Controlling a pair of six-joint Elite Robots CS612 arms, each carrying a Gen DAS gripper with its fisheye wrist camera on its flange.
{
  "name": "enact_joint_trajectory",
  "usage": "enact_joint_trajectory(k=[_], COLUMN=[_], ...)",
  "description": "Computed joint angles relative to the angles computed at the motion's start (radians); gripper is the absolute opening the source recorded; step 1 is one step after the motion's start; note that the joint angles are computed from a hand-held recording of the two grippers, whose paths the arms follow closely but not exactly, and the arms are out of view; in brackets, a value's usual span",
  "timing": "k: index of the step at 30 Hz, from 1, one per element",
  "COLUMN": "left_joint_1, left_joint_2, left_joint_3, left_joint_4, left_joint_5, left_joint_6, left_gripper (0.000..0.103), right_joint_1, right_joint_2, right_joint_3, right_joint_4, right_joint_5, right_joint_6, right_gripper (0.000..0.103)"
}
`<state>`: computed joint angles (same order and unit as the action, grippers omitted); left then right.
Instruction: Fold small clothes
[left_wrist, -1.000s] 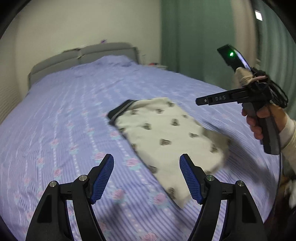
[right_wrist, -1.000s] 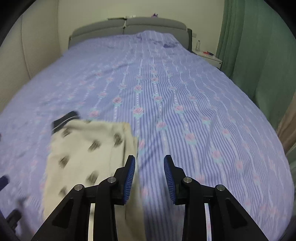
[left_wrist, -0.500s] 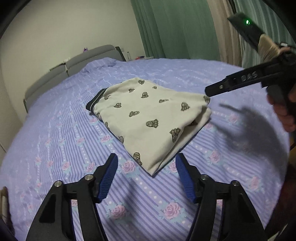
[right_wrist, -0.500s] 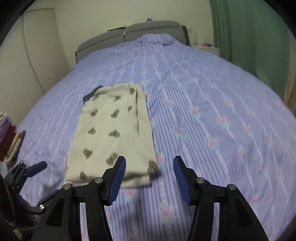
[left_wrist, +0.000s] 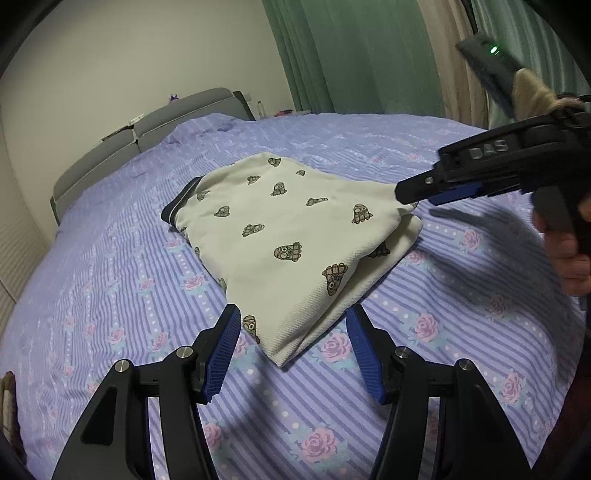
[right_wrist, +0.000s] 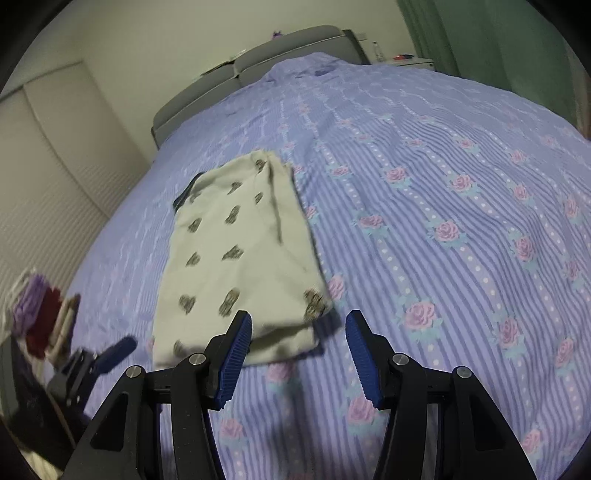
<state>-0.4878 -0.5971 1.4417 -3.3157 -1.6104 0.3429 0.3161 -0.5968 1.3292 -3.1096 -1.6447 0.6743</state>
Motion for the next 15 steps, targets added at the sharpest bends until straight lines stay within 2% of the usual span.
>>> enact_joint_trajectory(k=[5, 7, 9, 11, 13, 15], left_joint_1=[0.001, 0.002, 0.002, 0.001, 0.0, -0.002], left_joint_2=[-0.003, -0.002, 0.0, 0.003, 0.007, 0.011], left_joint_3=[0.004, 0.002, -0.002, -0.005, -0.01, -0.016], left_joint_4=[0.001, 0.01, 0.018, 0.017, 0.012, 0.006], left_joint_5=[-0.009, -0.012, -0.012, -0.006, 0.003, 0.01], left_joint_6=[-0.003, -0.013, -0.023, -0.033, -0.045, -0.052], left_gripper=[0.06, 0.06, 0.06, 0.06, 0.06, 0.06], right_joint_1=[-0.018, -0.022, -0.025, -0.029, -0.023, -0.01], right_joint_2=[0.023, 0.032, 0.038, 0.041, 0.037, 0.023], right_joint_3=[-0.023, -0.031, -0.036, -0.041, -0.042, -0.037], right_joint_4=[-0.002, 0.002, -0.007, -0.009, -0.002, 0.0], right_joint_5=[0.054, 0.071, 0.089, 0.12, 0.093, 0.018], right_joint_6=[0.069, 0.091, 0.102, 0.095, 0.076, 0.036], right_gripper=[0.054, 0.049, 0.031, 0.02, 0.014, 0.012])
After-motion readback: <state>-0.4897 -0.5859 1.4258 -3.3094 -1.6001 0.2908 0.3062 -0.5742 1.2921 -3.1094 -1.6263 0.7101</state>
